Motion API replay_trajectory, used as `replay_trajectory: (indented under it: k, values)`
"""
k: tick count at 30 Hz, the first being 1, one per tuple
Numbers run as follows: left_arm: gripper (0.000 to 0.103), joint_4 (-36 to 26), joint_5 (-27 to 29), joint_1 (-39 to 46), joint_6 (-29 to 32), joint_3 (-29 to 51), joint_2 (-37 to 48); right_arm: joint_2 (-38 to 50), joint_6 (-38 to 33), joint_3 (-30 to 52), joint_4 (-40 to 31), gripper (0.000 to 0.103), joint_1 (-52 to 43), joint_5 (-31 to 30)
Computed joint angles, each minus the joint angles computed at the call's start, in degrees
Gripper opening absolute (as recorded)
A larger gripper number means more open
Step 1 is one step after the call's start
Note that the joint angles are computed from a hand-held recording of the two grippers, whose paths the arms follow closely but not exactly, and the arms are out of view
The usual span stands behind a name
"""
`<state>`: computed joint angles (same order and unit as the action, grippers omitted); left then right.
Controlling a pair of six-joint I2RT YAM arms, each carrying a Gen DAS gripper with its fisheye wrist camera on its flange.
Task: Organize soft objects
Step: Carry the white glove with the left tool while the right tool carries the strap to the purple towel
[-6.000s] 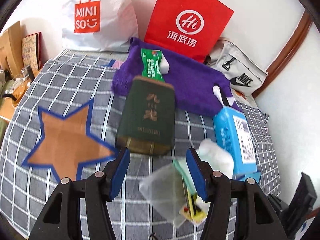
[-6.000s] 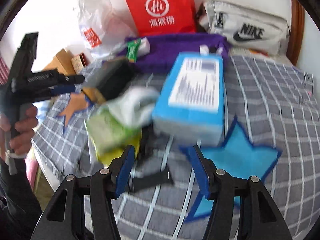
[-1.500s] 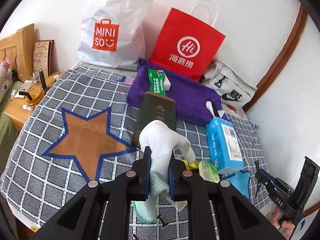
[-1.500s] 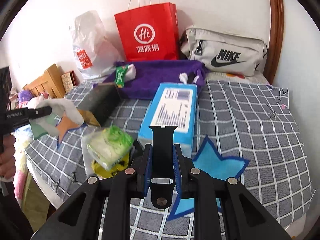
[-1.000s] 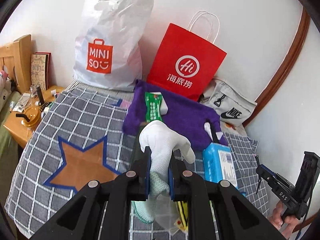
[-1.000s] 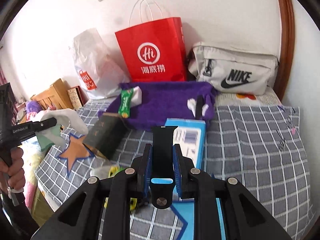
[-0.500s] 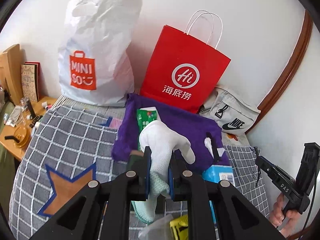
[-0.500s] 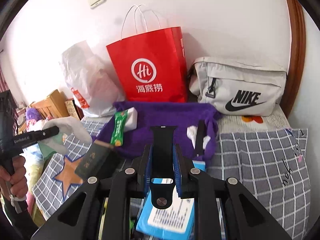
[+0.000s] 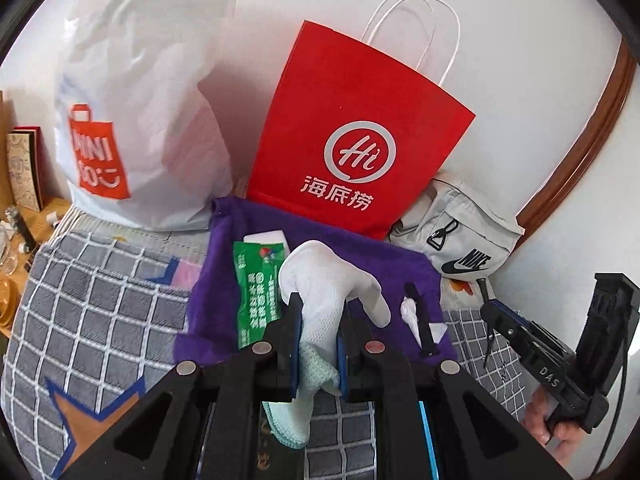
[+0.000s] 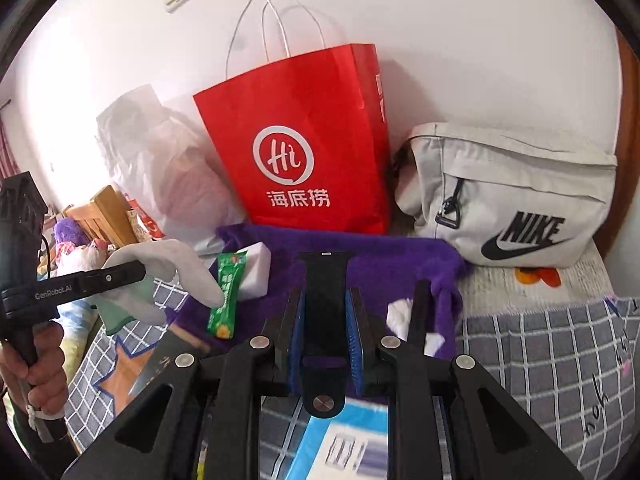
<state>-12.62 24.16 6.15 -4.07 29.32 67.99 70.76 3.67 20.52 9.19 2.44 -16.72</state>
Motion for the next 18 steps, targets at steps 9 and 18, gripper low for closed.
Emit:
replay_trajectory:
  k: [9, 18]
  values:
    - [0.013, 8.4, -0.3, -6.0, -4.8, 4.9, 16.1, 17.5, -1.7, 8.0, 6.6, 0.020, -1.4, -1.0]
    - [0.014, 11.4, -1.1, -8.6, -5.9, 10.2, 30.1, 30.9, -2.7, 14.5, 7.3, 0.020, -2.5, -1.4]
